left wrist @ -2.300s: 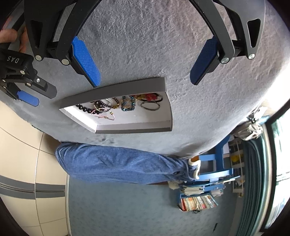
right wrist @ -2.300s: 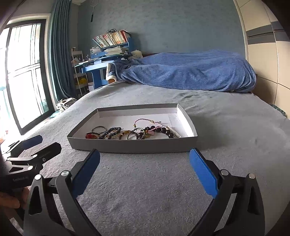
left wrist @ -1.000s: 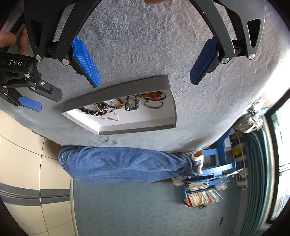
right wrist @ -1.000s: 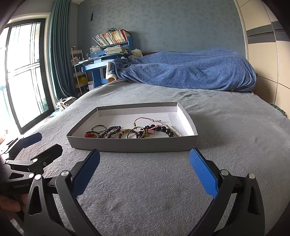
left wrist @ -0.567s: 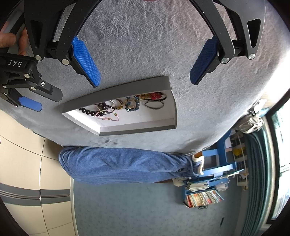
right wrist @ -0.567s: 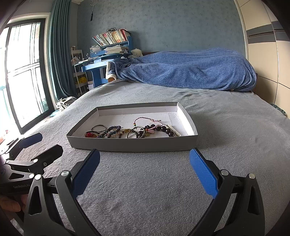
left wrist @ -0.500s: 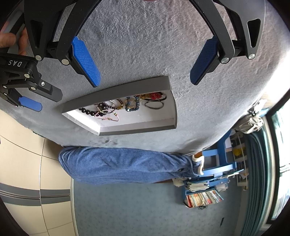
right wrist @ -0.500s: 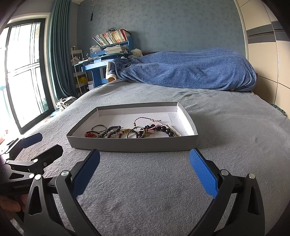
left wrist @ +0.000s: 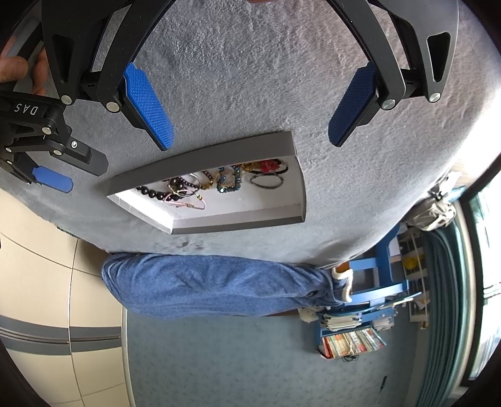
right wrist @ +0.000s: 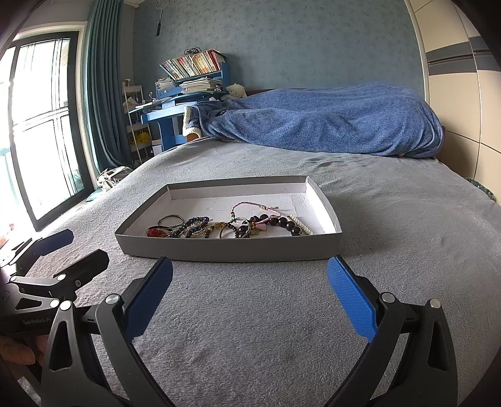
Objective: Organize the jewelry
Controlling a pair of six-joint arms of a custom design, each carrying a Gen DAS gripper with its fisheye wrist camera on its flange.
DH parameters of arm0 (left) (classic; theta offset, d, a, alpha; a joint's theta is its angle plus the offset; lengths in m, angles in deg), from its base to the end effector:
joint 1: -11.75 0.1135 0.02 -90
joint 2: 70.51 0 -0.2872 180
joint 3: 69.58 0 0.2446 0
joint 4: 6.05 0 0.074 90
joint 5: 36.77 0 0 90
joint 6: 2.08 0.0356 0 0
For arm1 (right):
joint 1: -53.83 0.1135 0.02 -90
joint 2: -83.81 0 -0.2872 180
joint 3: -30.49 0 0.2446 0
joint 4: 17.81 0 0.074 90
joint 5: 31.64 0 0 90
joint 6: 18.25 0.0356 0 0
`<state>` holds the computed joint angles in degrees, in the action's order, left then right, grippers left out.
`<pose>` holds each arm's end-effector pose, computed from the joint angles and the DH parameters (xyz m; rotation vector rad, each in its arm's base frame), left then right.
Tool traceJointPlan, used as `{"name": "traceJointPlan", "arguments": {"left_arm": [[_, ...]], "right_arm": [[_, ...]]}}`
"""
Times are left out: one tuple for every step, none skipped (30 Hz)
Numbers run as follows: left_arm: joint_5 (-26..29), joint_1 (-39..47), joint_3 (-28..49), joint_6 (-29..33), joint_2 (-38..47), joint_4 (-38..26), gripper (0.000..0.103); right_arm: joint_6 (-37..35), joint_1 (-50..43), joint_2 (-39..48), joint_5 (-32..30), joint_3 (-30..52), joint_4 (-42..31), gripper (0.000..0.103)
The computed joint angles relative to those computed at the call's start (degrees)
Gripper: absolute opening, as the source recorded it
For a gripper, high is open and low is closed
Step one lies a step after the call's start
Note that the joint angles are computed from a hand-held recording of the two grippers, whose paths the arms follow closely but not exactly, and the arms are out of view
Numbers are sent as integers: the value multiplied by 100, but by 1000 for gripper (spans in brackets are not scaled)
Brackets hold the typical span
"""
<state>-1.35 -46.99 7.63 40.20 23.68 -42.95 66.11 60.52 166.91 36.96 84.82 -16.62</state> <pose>0.1964 -0.2676 0.2521 -0.1451 2.0543 0.0967 0.2914 0.0473 0.2313 -0.4481 1.9890 0.3940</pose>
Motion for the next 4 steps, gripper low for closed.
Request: {"name": "traceJointPlan", "arguments": {"left_arm": [[3,0,-6,-4,0,3,98],[10,5,-15,3,-6,11,98],[10,1,-33,-3,-6,24,98],[11,6,-17,12,-7,13,98]], "right_arm": [[0,7,0,8,0,-1,98],[-3,2,0,3,1,-1,98],[-5,0,0,-1,2,-4,98],[-10,3,8,2,0,4,98]]}}
